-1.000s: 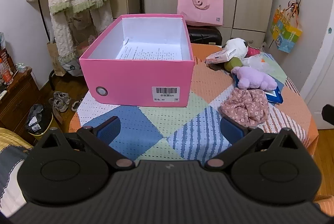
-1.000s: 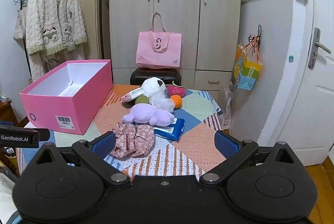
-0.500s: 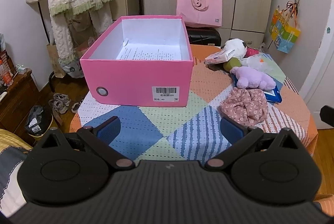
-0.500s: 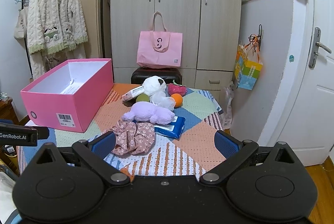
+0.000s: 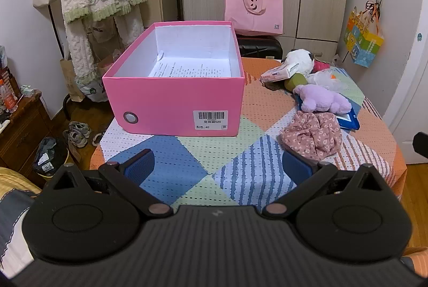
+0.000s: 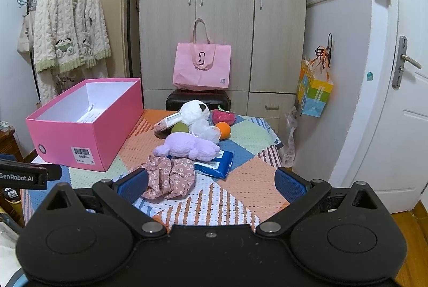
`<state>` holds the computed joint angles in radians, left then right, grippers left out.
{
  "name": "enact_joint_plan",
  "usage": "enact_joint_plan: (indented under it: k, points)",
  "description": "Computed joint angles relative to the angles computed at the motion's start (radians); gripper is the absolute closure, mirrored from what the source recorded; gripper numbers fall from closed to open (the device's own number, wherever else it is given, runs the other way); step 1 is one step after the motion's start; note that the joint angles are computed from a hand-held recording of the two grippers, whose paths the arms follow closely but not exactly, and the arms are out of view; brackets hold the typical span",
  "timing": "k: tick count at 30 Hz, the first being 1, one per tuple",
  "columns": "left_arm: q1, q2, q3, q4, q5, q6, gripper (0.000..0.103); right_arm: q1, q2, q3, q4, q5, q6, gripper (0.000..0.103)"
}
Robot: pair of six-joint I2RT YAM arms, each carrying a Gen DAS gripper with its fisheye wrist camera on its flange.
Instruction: Organize soft objects
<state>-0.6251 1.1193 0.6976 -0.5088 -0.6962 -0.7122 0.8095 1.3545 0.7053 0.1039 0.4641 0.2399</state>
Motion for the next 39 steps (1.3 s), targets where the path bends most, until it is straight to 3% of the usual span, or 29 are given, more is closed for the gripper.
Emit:
enact_joint_plan:
  k: [8,28,35,39]
  points:
    - [-0.013,0.005,-0.004,0.006,-0.017,-0.003,0.000,0.005,-0.018,-0.020,0.018,0.005,-0.003,0.001]
    - [-0.102,-0.003,-0.082,0.192,-0.135,0.075,0.000,0.016,-0.045,-0.065,0.076,0.031,-0.041,0.001]
    - [-0.093,0.010,-0.087,0.239,-0.112,0.101,0.001,-0.003,-0.033,-0.058,0.090,0.017,-0.070,0.001]
    - [-0.077,0.031,-0.091,0.299,-0.086,0.132,0.001,-0.051,-0.031,-0.076,0.170,-0.033,-0.113,0.001]
